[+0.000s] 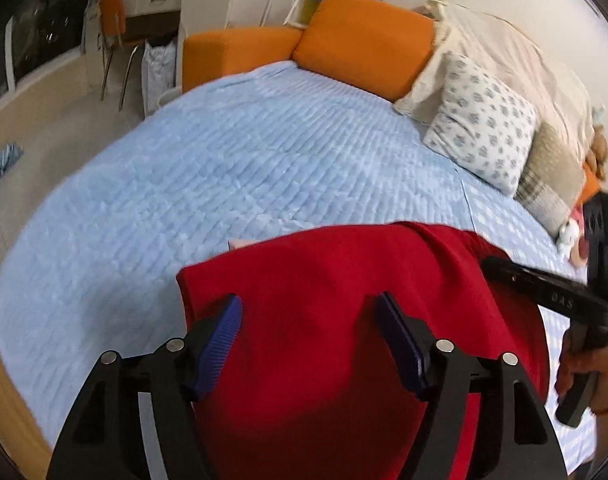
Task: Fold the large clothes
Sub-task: 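Carry the sweater onto the black and pink clothes stack and release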
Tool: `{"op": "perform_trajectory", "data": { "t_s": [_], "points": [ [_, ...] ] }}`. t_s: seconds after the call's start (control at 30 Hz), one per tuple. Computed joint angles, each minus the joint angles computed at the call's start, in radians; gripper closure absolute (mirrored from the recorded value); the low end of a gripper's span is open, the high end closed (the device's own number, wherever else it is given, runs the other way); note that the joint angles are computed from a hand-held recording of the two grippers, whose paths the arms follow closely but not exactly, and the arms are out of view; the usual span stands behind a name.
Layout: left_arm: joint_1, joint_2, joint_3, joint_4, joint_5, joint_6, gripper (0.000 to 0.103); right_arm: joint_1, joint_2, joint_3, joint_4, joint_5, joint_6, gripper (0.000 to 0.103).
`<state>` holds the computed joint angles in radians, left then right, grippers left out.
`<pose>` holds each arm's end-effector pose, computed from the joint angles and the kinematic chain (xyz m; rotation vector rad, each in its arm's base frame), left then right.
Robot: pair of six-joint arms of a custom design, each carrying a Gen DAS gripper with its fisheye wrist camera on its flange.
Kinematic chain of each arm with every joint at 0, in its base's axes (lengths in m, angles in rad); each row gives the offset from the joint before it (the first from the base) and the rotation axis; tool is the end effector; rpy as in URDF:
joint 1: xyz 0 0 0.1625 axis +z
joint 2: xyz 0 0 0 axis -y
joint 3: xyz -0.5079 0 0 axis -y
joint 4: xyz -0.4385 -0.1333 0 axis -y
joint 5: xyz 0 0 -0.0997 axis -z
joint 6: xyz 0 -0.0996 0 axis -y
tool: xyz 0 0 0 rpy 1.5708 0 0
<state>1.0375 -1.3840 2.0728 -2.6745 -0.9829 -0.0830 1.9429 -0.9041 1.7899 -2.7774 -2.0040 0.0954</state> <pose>-0.1211 -0.5759 0.3472 0.4196 2.5749 -0.7612 0.3450 -0.6325 0.1677 0.2811 -2.7262 0.5707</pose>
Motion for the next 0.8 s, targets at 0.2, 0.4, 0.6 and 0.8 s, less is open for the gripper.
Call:
{"op": "perform_trajectory", "data": {
  "t_s": [0.2,0.4,0.6,0.8],
  "points": [
    [0.050,0.052,0.003,-0.139,-0.037,0.026,0.026,-0.003,0.067,-0.016,-0.133,-0.063,-0.082,0.088],
    [0.002,-0.026,0.055,-0.127,-0.025,0.019,0.027,-0.005,0.033,0.037,-0.222,-0.004,-0.163,0.087],
    [-0.117,-0.216,0.192,-0.102,0.071,0.031,0.027,-0.011,-0.109,0.132,-0.182,0.191,-0.107,0.083],
    [-0.143,-0.328,0.316,-0.122,-0.026,0.016,0.028,0.006,-0.215,0.290,-0.203,0.266,-0.130,0.083]
  ]
}}
